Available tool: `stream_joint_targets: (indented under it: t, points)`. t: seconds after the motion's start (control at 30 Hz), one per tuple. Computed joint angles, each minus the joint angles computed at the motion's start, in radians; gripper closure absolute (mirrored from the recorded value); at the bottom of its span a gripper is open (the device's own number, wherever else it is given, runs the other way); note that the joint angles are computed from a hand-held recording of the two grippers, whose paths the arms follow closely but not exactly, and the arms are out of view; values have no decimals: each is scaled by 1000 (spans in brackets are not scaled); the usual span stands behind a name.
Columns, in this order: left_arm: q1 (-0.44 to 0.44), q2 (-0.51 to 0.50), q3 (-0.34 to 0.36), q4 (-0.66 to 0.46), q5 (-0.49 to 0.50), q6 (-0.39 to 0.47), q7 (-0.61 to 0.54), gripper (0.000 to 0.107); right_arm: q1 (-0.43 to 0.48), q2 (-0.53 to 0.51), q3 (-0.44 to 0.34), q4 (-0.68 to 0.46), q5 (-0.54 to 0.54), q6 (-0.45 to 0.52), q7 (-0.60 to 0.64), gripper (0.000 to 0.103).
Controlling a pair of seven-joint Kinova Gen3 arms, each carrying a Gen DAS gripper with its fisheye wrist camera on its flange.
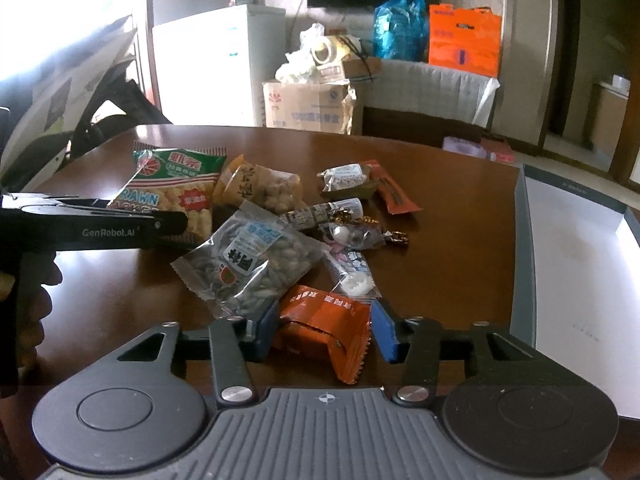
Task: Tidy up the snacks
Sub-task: 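Grasp the green prawn cracker bag with the left tool while the right tool grasps the orange packet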
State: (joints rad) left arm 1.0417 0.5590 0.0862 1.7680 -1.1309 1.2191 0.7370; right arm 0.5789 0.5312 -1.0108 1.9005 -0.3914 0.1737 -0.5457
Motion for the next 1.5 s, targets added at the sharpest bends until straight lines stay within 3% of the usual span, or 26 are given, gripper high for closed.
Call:
stream_joint_targets:
  t: [0.1,0.2,0.23,0.3,0.37,0.47,0.6,0.8,1.07,1.5]
  points:
    - [3,-1,4,-5,17,11,2,50,-2,-12,15,-9,-1,35,3,54]
    - [4,13,2,-31,37,33,-12,44,-24,-34,50,-5,-37,41,14,41]
    - [3,22,0,-49,54,50,-22,39,-36,-41,65,-2,-51,30,11,31]
    - [3,48,-13,-100,108,95,-74,7,-53,-49,80,9,-62,2,9,21]
    - [4,44,-31,-97,125,78,-78,5,-81,-48,108,-2,-50,22,0,20]
    - [-23,8,-21,-40,101,4,-32,5,-118,-38,141,-15,-48,49,29,34]
    - [-21,-8,-24,11,33,-63,8,36,-113,-35,134,-19,-86,66,79,47]
    - [-2,-10,-17,28,-11,-43,47,53,-108,-57,161,-29,-151,122,150,53]
    - [38,-19,10,13,23,80,88,57,-29,-83,129,-22,-291,162,287,54]
    - [86,-24,49,-72,50,231,-5,57,13,-145,168,-11,-501,271,493,54]
